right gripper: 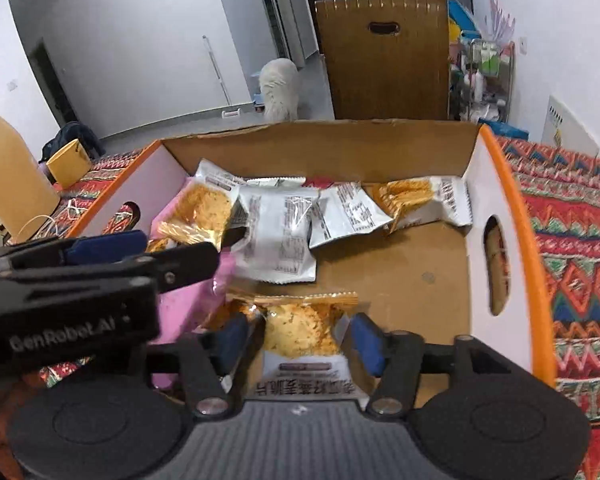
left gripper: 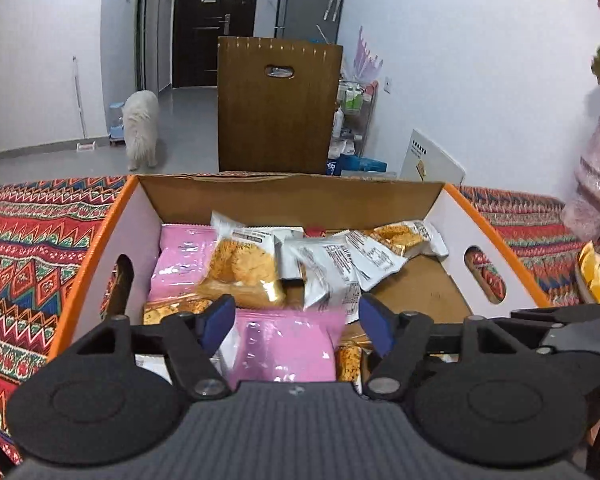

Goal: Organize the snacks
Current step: 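Carry both packets into the box and open both tools, then withdraw both tools from the box back to the remaining packets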

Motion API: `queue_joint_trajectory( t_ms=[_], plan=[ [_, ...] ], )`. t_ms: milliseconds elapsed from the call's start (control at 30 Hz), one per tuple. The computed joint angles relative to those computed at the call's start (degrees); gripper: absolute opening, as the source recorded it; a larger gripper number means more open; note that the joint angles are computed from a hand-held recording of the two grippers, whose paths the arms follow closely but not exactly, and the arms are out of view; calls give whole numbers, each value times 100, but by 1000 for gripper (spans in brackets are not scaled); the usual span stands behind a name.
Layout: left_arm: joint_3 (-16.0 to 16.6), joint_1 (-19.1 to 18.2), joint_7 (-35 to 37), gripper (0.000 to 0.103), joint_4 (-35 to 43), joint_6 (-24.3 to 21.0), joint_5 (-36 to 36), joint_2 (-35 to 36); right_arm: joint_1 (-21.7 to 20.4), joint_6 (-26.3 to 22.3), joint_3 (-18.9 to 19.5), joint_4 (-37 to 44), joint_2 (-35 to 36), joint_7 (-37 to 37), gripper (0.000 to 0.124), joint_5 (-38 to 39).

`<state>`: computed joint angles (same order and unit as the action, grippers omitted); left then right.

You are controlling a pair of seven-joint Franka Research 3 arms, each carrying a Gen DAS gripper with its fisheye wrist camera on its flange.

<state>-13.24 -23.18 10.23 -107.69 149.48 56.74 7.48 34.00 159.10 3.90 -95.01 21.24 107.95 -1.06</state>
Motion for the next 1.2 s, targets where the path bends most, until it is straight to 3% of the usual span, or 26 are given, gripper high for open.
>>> queue_joint_trajectory(
  t_ms=[200, 367, 500, 633, 833, 967, 1100, 1200],
  plan=[
    [-131, 62, -131, 74, -376, -124, 189, -716, 53, 531, -153, -910, -924, 303, 68, -472],
    [-486, 220, -154, 80, -1006, -260, 226, -1750, -61, 950, -174, -1787, -2035, 1200, 78, -1666],
    [-883, 303, -30, 83, -1514, -500, 112, -2586, -479, 1171, 160, -2571, -3024, 1941, 90, -2480],
    [-1309, 296, -174, 87, -2102, -784, -115, -3469, -1227, 1513, 802, -3500, -4109, 2536, 96, -2991],
    [-2007, 167, -499, 94, -2727, -1305, -512, -4491, -1762, 1949, 1334, -4713, -5602, 2802, 103, -2752],
    [-2375, -112, -876, 97, -3040, -1666, -910, -5018, -1994, 2116, 1761, -5515, -6563, 2901, 103, -2528],
    [-2714, -468, -1046, 99, -3232, -2135, -1287, -5282, -1966, 2052, 2201, -6279, -7532, 3035, 103, -2197],
    [-2909, -750, -1198, 99, -3306, -2511, -1595, -5292, -1673, 1887, 2414, -6766, -8072, 3110, 103, -1884]
  ],
)
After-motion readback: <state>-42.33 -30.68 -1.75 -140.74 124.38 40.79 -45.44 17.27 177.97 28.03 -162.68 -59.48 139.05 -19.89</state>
